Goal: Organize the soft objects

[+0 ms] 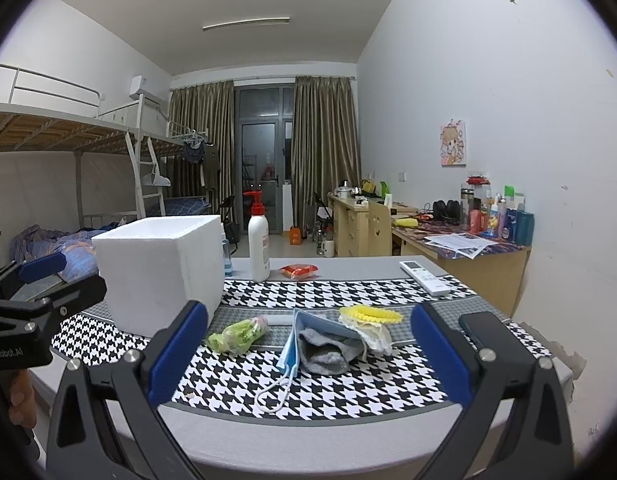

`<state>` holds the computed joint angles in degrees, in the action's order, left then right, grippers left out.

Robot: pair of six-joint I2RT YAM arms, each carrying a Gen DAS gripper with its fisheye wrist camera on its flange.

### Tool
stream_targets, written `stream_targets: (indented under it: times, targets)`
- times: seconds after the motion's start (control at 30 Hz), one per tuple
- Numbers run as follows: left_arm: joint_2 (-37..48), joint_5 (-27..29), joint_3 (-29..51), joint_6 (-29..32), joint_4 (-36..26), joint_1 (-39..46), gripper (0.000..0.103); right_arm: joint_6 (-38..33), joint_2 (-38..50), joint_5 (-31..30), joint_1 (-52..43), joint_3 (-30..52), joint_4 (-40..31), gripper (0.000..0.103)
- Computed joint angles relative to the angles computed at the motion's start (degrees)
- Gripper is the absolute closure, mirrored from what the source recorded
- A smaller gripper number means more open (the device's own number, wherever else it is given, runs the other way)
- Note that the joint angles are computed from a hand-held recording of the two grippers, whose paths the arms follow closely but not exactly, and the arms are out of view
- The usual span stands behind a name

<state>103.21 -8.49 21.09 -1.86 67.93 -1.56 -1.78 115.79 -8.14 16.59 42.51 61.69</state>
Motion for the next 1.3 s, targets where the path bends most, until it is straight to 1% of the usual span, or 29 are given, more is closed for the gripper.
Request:
stream_targets:
  times: [0.23, 0.57, 0.77, 1.03, 1.3]
  targets:
    - [-0.03, -1.52, 0.42, -1.13, -0.95, -0.38, 0.001, 0.09, 0.02, -0.11, -0.11, 0.04, -0.16, 0.000]
    - [0.08, -1.29, 0.74, -1.11, -1.98, -0.42, 0.001, 0.10, -0.58, 0.09, -0.36, -1.23, 0.73, 0.000]
    - [0.87, -0.72, 1.81, -1.23, -2.46, -0.27, 0.001, -0.65, -0.74, 0.47, 0.13, -0.72, -0.17, 0.000]
    - [1.71, 1.71, 4.70, -1.09, -5.74, 0.76, 0.001, -0.69, 0.15, 0.80, 0.19, 2.29, -3.23, 0.000]
    - [3.50, 4.27, 8.23, -0.56, -9.37, 1.93, 0.001, -0.16, 2.19, 0.63, 0.10, 7.28, -8.61, 0.000]
